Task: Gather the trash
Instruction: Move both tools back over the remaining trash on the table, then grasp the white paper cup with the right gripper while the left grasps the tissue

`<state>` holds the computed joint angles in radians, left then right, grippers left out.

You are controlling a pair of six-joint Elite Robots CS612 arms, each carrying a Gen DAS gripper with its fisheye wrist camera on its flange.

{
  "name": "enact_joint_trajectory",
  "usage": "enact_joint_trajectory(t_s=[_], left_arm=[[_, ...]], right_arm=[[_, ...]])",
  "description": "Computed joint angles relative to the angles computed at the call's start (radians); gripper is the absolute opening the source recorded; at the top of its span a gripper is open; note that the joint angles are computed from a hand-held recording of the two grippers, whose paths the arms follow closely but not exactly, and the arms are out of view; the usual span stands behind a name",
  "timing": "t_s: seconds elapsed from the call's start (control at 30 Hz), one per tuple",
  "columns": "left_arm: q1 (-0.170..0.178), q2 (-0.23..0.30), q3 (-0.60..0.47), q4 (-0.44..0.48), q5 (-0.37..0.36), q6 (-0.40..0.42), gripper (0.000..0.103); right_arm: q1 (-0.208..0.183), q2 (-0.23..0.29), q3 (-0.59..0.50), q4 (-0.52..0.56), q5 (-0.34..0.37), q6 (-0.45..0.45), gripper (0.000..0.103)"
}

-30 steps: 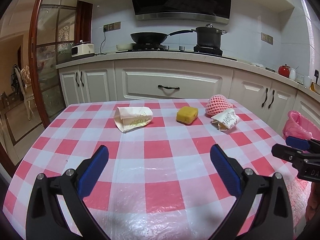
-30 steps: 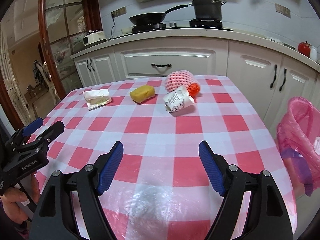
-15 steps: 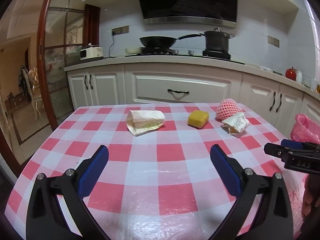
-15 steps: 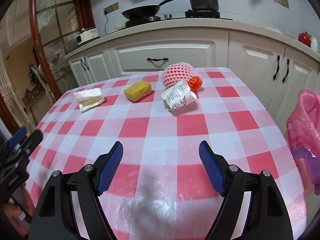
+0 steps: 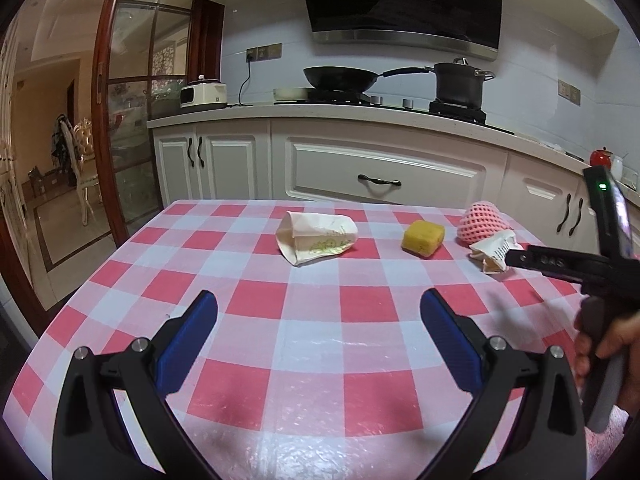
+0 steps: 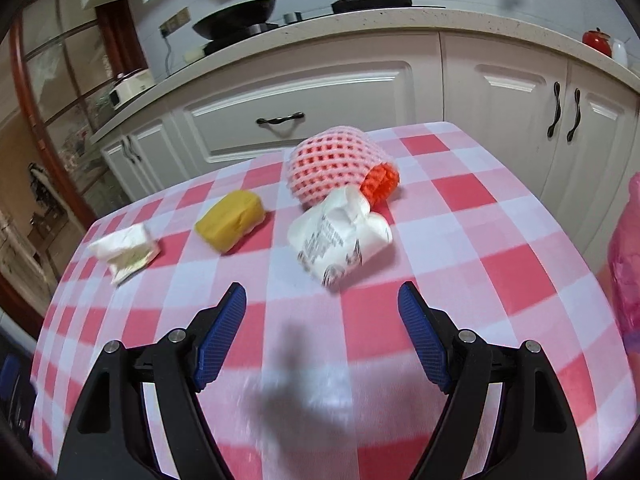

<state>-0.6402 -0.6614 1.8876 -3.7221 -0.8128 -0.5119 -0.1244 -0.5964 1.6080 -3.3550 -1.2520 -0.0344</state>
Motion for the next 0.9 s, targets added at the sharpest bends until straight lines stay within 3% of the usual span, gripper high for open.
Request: enact_joint_trajectory(t_s=[0.33,0.53,0.77,0.9], left_arm=[[0.015,0.007,-0.02,0.019,0.036,0.029,0.098],[0.047,0.01,-0.059,0.066,-0.025,0.048,0.098],[0.09,0.039,-0.163,0.147,-0.061,0.104,0.098],[0.112,0.051,-0.207,0.195,-0.083,0.108,0.098]], right_arm=[[0.025,0.055,-0.126,0.083,-0.063,0.07,0.075],[0.03,0.07,-0.16,0.127,-0.073,0.072,0.075],[0.022,0.079,-0.176,0.159,-0.036,0.09,0.075],[0.017,0.079,-0.175,0.164,0.003,0.08,0.062]])
